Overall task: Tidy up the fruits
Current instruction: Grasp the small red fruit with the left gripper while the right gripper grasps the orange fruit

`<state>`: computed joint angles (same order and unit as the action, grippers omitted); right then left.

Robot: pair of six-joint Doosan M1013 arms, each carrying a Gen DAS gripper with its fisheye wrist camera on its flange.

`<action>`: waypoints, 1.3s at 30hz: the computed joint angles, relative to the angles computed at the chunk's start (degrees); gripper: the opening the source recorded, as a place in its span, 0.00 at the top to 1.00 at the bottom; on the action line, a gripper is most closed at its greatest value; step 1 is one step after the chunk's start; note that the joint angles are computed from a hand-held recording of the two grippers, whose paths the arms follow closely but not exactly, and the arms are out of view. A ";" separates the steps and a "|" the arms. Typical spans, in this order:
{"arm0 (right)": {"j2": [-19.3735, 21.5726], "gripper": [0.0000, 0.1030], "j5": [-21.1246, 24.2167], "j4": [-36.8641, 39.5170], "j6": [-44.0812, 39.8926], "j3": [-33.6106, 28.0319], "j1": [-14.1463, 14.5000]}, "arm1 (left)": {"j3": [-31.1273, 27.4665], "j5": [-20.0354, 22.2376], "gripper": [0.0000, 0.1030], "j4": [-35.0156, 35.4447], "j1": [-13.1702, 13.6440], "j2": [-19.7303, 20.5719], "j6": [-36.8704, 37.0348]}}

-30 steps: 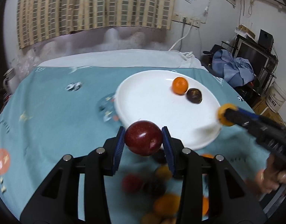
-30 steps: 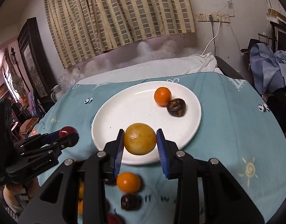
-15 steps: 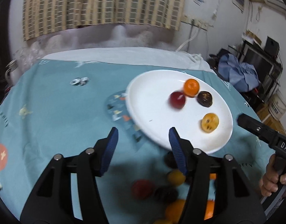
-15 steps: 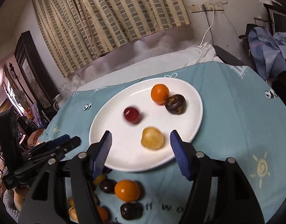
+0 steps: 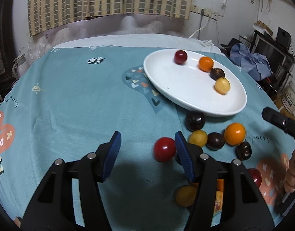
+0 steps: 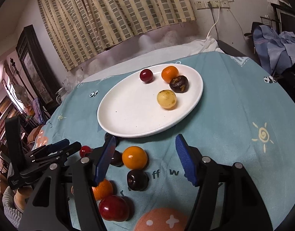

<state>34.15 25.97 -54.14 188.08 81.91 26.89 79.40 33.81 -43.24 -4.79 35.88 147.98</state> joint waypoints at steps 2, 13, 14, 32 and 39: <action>-0.09 0.36 -0.68 1.38 0.08 0.29 -0.32 | -0.06 -0.11 0.42 0.61 -0.19 0.12 0.15; -0.11 0.36 -0.62 3.04 -1.13 0.31 -0.58 | -2.31 3.58 0.41 3.68 -0.04 1.92 -3.01; -0.12 0.36 -0.53 3.26 -1.23 0.31 -0.60 | -2.48 3.66 0.41 3.67 0.08 2.01 -3.02; -0.07 0.36 0.00 3.87 -1.33 0.24 -0.52 | -0.41 1.03 0.68 4.71 -0.68 1.11 1.61; 0.66 0.36 -0.16 7.81 -6.96 -0.74 -0.45 | -1.36 2.65 0.70 5.52 -0.78 1.75 0.36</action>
